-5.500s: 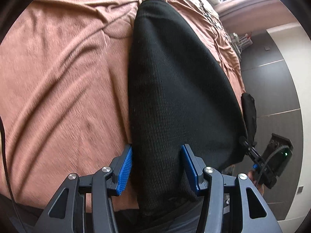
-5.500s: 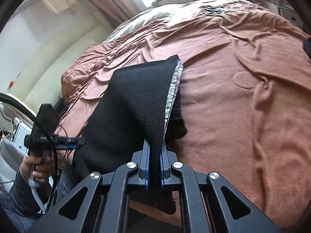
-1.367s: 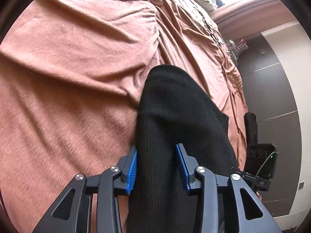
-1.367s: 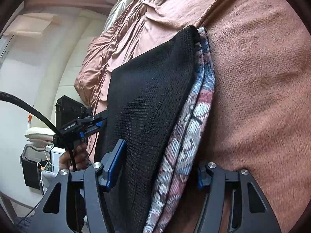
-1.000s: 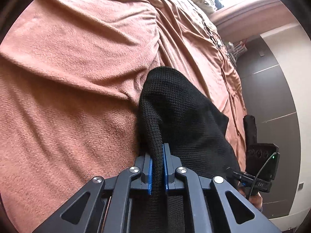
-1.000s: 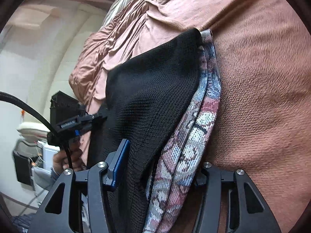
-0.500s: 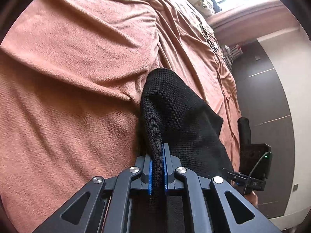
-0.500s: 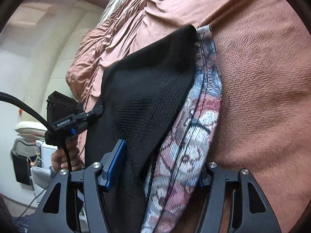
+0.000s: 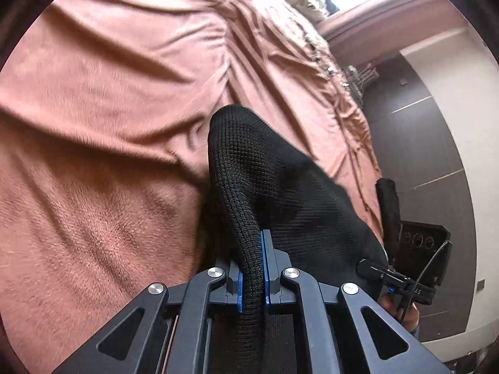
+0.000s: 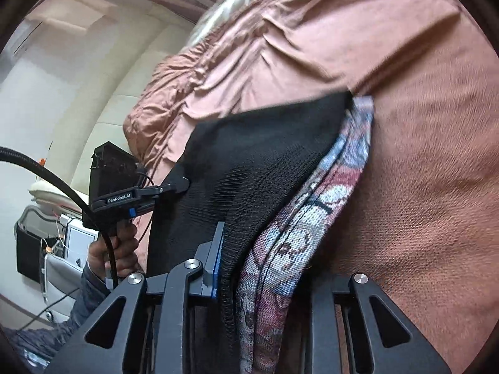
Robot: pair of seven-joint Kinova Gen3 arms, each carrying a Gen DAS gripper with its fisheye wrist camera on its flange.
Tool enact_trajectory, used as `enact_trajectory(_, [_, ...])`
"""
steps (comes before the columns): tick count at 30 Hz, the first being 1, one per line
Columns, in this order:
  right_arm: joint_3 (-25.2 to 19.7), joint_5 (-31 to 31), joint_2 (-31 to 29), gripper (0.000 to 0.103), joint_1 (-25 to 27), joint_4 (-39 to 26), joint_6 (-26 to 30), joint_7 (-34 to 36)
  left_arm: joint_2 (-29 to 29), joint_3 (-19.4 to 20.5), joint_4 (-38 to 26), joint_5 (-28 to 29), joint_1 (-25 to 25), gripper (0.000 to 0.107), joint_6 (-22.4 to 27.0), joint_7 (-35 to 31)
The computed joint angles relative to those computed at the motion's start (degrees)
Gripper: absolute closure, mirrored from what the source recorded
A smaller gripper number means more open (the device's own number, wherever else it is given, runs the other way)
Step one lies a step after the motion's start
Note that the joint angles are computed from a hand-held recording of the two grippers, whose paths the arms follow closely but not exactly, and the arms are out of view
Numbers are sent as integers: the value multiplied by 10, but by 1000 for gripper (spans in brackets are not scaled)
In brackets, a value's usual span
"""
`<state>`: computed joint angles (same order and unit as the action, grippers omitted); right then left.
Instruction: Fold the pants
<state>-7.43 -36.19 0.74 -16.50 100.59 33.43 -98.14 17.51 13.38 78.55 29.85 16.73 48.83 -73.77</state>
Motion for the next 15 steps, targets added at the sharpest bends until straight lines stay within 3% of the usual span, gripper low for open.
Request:
enact_trajectory(7, [-24,111,-45,81,-35,19,-48,-96,-46,-4,11,-20,16,99,-28,12])
enact_trajectory(15, [-47,213,-90,81,-60,38,-76,-183,-100,-11,11,-80,45,99,-34,63])
